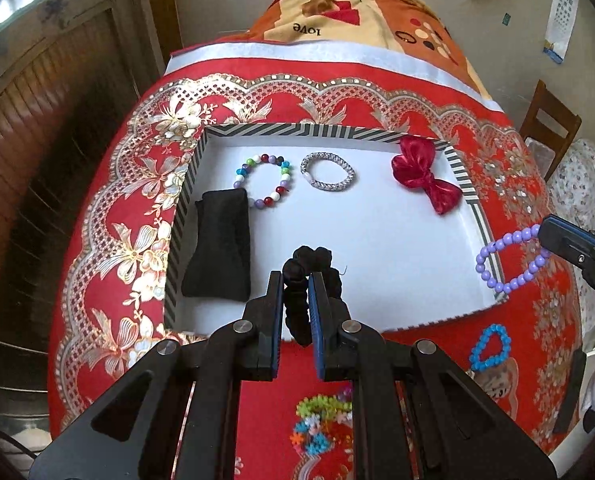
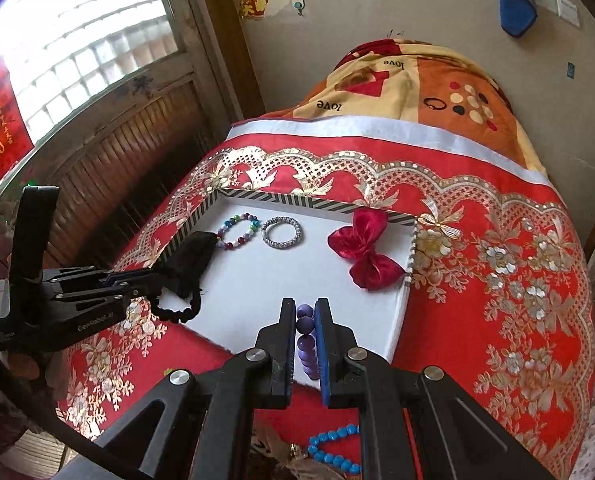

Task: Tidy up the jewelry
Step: 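Carry the black scrunchie into the tray with the left gripper while the right gripper carries the purple bracelet there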

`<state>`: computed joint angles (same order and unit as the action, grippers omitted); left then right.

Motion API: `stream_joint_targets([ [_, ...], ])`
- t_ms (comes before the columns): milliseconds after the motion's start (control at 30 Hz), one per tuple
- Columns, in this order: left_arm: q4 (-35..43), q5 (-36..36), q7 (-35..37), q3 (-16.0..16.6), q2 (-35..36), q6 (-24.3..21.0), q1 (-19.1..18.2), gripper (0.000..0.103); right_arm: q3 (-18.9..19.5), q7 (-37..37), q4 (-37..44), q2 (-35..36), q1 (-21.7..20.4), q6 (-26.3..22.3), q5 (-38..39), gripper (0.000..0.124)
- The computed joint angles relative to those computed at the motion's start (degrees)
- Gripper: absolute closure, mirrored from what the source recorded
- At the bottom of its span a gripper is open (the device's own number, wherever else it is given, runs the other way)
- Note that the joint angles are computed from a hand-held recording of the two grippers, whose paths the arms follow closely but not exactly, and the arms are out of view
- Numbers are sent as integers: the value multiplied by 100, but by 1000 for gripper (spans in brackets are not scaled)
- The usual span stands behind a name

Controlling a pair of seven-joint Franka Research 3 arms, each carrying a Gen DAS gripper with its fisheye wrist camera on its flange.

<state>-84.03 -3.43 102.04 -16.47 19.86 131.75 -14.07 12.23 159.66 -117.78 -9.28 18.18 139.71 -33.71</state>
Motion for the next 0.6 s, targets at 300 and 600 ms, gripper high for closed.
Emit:
stream_joint_targets([
  [300,829,241,-115,38,665,-360,-126,92,-299,-478,473,697,69,310,314,115],
  [600,1868,286,-245,63,1447,-896,-227,92,-704,-1328,1221,1550,280,522,1002,115],
])
